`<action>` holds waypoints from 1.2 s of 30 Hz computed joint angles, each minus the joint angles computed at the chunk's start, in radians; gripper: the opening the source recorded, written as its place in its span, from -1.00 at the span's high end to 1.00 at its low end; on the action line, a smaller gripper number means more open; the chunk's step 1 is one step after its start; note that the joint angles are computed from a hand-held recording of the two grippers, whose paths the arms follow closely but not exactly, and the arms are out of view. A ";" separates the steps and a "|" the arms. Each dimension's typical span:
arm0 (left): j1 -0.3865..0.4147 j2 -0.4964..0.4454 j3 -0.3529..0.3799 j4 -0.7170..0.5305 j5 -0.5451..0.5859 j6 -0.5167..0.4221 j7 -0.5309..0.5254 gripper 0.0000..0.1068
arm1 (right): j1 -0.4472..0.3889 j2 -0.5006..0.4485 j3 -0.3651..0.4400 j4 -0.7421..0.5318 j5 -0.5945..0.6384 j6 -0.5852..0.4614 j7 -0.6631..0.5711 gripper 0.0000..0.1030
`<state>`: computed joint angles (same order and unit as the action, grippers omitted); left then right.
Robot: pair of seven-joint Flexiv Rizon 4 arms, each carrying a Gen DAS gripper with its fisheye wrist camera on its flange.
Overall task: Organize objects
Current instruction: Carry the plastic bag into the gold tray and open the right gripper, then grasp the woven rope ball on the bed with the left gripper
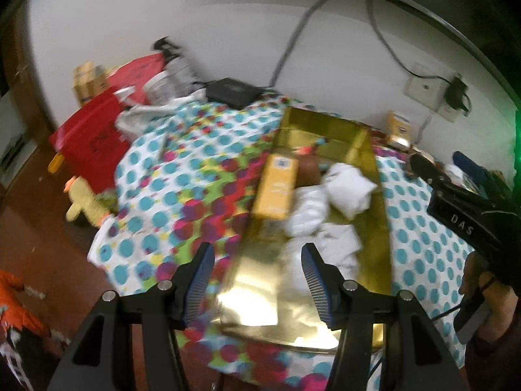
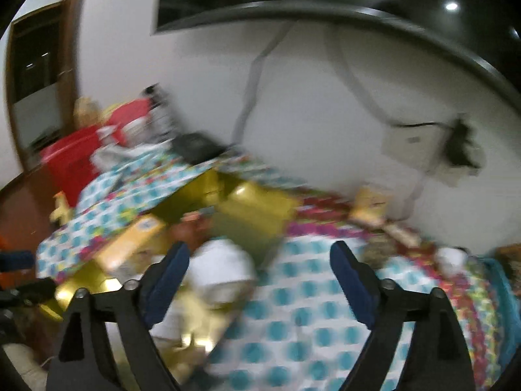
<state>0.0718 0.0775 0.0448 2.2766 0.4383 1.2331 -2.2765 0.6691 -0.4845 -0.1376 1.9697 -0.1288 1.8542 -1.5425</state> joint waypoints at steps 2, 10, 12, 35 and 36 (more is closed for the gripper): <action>-0.014 -0.029 -0.022 -0.039 0.005 0.003 0.015 -0.07 | 0.072 0.005 -0.132 0.026 0.073 0.036 -0.009 -0.77; -0.127 -0.216 -0.046 -0.234 -0.086 -0.007 0.147 -0.07 | 0.236 -0.124 -0.425 -0.017 0.308 0.094 -0.025 -0.87; -0.151 -0.261 -0.049 -0.279 -0.125 -0.013 0.187 -0.07 | 0.182 -0.125 -0.393 -0.027 0.316 0.082 -0.019 -0.87; -0.303 -0.749 0.015 -0.896 -0.341 -0.260 0.428 -0.07 | -0.134 -0.162 -0.168 -0.073 0.237 0.063 0.121 -0.92; -0.309 -0.771 0.023 -0.925 -0.340 -0.263 0.425 -0.07 | -0.134 -0.163 -0.167 -0.071 0.232 0.067 0.123 -0.93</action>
<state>-0.2370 -0.6938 0.0682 1.3521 0.0983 0.9696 -1.8516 0.5355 -0.6471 -0.3051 1.8983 0.1030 1.9210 -1.4193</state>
